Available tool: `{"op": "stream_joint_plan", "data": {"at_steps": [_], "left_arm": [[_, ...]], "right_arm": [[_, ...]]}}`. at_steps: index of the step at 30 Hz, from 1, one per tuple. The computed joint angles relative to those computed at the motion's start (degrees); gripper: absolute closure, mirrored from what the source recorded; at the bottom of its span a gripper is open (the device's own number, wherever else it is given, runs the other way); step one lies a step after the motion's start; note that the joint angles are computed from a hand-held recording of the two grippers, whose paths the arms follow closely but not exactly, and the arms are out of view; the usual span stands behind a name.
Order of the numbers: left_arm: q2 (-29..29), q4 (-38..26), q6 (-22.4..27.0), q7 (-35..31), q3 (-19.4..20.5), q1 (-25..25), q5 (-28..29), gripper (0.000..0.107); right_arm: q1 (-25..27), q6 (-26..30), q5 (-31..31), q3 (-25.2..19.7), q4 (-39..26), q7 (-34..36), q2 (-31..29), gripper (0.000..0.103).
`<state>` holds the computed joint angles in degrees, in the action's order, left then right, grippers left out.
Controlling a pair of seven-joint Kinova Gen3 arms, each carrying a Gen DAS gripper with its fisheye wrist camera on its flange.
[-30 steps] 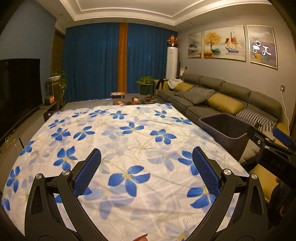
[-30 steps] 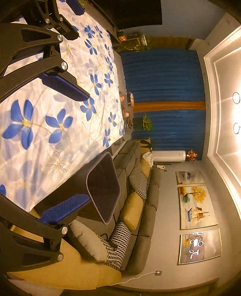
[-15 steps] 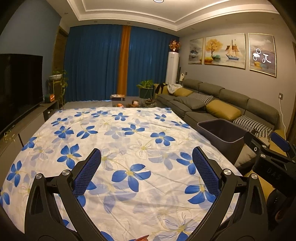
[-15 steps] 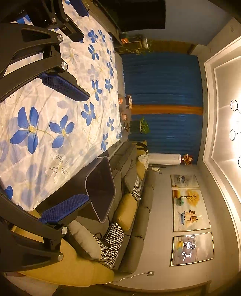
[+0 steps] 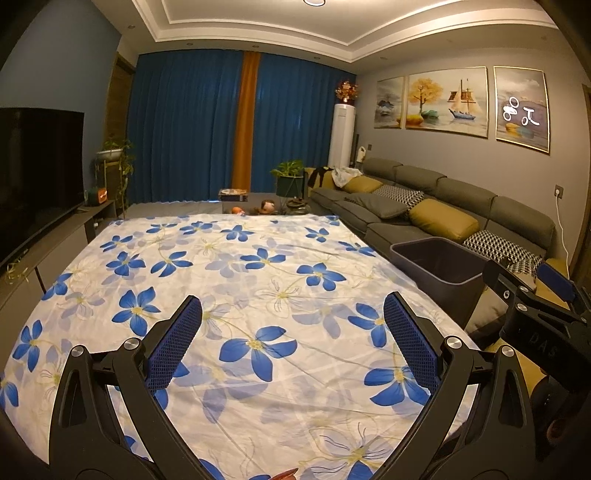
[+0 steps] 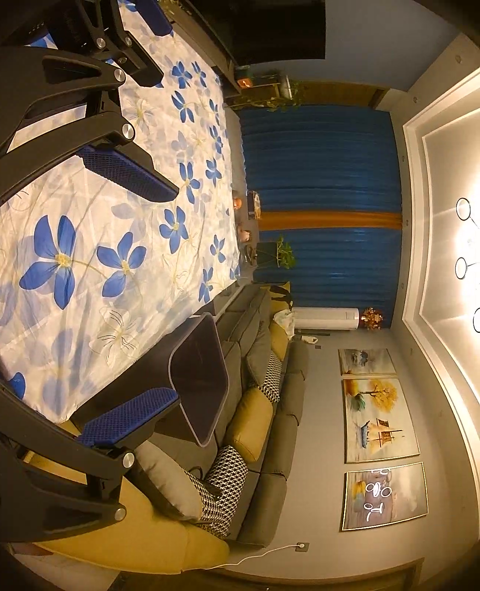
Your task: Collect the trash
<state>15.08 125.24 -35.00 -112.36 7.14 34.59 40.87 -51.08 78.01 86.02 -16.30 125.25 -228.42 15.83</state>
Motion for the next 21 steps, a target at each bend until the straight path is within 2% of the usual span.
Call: {"op": "stream_joint_plan", "data": {"at_steps": [21], "left_arm": [[-0.4,-0.4,0.0,-1.5,0.2,0.3,1.8,0.01]], "right_arm": [[0.0,0.5,0.4,-0.1,0.2,-0.4,-0.2,0.006]]}}
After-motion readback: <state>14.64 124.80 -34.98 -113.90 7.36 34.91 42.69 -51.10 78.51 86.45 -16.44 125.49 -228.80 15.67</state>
